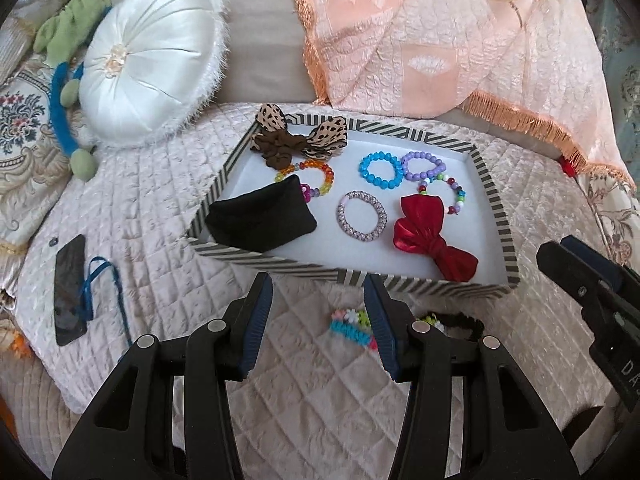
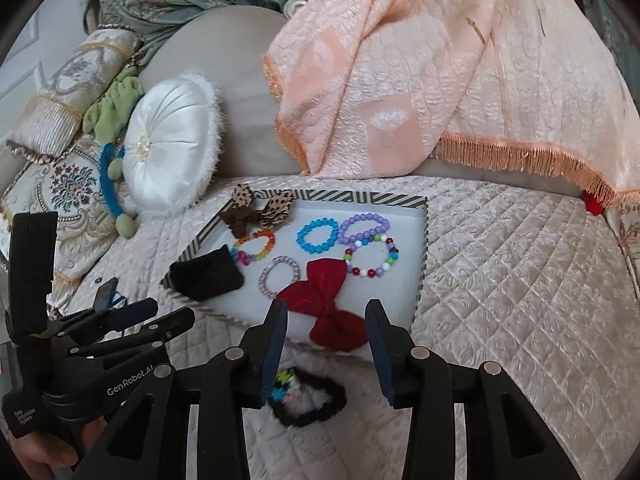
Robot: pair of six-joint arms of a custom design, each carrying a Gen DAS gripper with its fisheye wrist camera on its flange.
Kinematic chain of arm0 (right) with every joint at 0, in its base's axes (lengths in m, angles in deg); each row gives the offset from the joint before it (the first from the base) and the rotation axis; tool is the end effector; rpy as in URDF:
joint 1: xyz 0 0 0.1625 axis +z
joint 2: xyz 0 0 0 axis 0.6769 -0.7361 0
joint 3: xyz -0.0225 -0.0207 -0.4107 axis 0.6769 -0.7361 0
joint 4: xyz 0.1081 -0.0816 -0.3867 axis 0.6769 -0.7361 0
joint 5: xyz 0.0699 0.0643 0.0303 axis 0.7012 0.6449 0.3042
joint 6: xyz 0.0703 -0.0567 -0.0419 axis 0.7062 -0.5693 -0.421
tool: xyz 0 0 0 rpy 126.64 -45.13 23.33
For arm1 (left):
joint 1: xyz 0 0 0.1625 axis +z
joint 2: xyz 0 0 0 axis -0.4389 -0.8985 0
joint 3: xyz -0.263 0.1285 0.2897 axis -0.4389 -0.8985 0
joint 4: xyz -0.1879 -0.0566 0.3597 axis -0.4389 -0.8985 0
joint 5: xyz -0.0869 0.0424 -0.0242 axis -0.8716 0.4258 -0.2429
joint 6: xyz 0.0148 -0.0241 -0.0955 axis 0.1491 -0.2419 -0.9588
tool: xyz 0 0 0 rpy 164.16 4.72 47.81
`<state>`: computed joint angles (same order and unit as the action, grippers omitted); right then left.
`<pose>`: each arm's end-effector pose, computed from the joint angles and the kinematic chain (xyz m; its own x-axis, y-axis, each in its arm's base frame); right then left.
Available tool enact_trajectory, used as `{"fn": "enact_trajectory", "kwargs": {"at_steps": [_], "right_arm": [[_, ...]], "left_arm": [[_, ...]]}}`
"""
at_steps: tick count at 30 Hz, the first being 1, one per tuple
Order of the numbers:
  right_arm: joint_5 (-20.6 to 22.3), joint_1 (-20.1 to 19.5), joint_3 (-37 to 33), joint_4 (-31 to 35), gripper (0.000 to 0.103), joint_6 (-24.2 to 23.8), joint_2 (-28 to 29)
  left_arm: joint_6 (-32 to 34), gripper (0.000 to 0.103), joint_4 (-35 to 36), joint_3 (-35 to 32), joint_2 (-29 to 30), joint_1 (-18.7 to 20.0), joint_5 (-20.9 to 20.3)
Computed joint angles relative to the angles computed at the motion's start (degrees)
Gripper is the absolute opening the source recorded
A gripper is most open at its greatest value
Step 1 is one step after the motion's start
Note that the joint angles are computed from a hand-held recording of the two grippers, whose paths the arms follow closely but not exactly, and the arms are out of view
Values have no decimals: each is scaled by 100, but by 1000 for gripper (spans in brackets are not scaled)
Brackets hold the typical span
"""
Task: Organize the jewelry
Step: 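Withdraw both open grippers toward the flower-bead bracelet and black scrunchie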
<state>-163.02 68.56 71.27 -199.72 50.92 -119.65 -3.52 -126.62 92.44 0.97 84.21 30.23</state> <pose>0.3203 -0.6596 0.1506 -0.8052 0.1988 0.5586 -0.3349 0.6249 -0.7052 -0.2383 -0.7556 0.2417 -0.6613 0.3822 -0.6454 0.6346 0.7438 -0.2098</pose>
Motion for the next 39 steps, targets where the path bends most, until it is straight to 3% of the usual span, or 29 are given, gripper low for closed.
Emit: {"fn": "enact_trajectory", "kwargs": {"at_steps": [17, 39], "right_arm": [[-226, 361, 310, -231, 45, -94, -8], [-265, 377, 536, -159, 51, -23, -101]], "left_arm": [[340, 47, -645, 857, -667, -133, -102], [333, 47, -766, 1035, -746, -117, 90]]}}
